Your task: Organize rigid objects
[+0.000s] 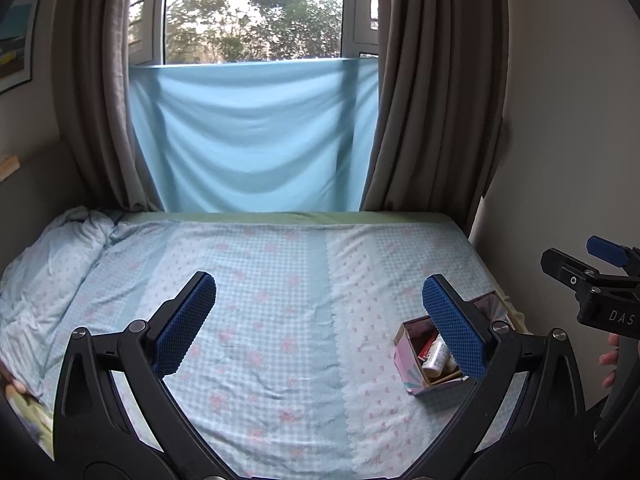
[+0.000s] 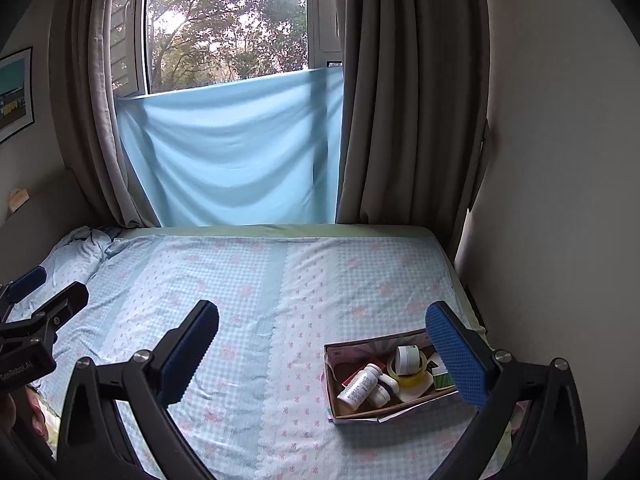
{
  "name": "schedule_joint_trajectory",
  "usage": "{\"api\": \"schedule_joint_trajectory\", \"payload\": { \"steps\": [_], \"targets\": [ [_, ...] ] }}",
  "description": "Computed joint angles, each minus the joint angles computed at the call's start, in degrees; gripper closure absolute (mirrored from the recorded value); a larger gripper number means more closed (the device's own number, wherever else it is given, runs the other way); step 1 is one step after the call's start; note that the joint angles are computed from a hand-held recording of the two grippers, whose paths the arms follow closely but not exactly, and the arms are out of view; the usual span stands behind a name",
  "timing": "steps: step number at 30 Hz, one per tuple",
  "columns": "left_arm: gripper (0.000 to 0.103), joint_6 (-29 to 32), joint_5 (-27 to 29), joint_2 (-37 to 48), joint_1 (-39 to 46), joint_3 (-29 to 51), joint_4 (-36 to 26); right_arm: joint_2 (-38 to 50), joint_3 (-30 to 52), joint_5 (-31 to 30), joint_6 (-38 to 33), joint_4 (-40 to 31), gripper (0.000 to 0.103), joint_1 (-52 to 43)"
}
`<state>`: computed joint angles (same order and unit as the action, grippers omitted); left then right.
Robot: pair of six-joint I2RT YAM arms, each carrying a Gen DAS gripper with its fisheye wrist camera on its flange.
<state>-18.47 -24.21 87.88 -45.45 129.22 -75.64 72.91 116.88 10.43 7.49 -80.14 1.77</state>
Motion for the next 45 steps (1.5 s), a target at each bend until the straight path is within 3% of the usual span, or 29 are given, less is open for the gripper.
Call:
{"api": "schedule_joint_trajectory", "payload": {
  "steps": [21,41,45],
  "targets": [
    [0.0,1.23,0.92,1.6,1.07,2.43,-0.62,1.06,0.69,2.42,1.03,0.64,0.0,1.41],
    [0.0,2.92,3.37,0.68,1.81,0.2,2.77,1.2,0.53,4.69,1.68,1.62,0.0,2.6],
    [0.0,3.72,0.66,1.81,1.0,1.55,1.76,1.46,1.17,4.82,1.65,1.56,0.0,2.56]
  ]
}}
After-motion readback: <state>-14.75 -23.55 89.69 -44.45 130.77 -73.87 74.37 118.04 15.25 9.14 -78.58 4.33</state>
